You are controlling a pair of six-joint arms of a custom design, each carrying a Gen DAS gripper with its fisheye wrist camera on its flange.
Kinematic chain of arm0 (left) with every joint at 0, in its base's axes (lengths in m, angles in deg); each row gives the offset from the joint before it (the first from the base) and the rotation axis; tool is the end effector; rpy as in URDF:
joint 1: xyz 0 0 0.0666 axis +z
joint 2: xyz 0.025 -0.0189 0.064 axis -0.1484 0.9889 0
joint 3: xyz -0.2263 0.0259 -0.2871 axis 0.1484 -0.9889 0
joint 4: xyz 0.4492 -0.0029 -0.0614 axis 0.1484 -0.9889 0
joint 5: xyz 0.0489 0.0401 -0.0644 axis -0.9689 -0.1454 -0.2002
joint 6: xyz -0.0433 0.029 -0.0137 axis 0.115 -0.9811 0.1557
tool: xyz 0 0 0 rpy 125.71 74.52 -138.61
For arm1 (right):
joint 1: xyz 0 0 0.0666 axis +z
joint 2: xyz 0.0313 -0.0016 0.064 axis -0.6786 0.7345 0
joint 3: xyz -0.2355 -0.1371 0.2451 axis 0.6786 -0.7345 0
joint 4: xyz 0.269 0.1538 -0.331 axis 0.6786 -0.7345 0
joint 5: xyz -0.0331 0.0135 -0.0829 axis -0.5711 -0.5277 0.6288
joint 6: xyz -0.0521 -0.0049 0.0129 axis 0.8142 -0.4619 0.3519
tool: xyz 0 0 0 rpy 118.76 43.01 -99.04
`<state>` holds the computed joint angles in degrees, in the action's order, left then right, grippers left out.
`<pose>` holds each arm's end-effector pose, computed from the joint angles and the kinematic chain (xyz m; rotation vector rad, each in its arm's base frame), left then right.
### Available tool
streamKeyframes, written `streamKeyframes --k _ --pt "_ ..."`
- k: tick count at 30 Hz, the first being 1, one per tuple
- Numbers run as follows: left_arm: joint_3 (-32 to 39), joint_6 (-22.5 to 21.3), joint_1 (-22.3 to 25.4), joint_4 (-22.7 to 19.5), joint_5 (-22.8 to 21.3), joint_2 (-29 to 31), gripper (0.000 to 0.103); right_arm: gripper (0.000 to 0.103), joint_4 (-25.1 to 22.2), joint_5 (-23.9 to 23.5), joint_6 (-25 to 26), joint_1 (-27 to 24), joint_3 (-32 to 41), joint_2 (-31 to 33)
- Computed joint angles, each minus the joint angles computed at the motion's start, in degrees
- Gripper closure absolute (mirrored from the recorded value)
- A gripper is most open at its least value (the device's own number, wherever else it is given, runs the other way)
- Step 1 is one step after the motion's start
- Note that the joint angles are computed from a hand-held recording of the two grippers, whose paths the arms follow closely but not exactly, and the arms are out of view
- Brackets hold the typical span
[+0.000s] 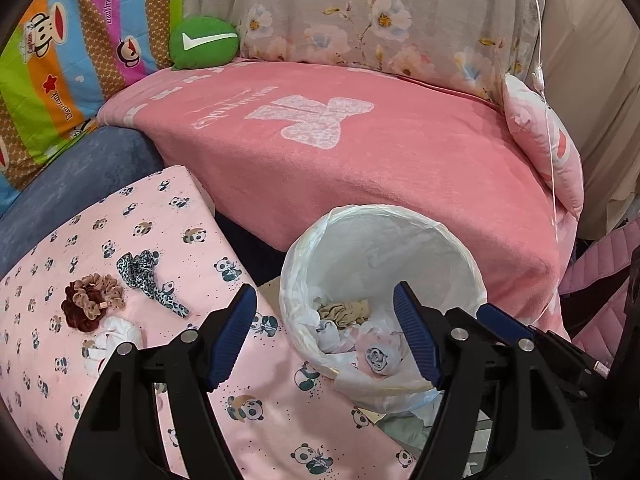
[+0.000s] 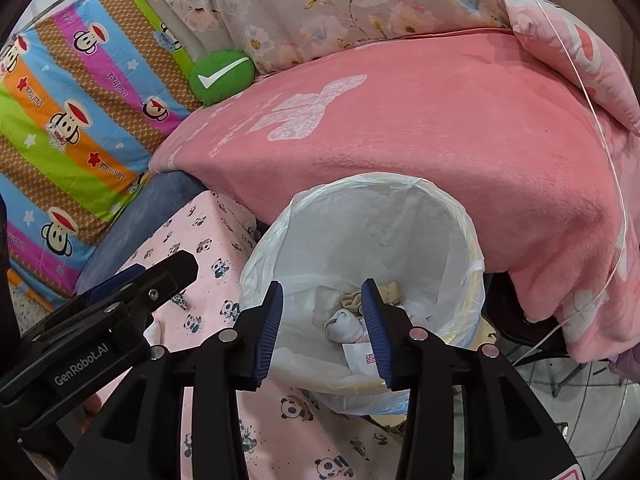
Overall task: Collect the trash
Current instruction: 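Open both tools to drop the light blue socks into the bin, then move both open tools back over the remaining pile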
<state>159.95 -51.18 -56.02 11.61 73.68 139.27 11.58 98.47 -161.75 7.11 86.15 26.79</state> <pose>0.3501 -0.3759 0.5120 0.6241 2.3173 -0.3680 0.2664 0.2830 0.4729 0.6734 2.2472 0.2296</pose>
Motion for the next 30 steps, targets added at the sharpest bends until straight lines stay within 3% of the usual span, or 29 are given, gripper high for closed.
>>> streamKeyframes --k 24,30 --pt "-8.93 3.77 7.86 -1.36 -0.45 -7.18 0.035 0.061 0.69 -2.11 4.34 2.96 7.15 9.12" --pt "-11.92 4.58 10.85 -2.55 -1.25 -8.94 0.029 0.061 1.71 -3.18 6.32 3.31 9.60 12.15"
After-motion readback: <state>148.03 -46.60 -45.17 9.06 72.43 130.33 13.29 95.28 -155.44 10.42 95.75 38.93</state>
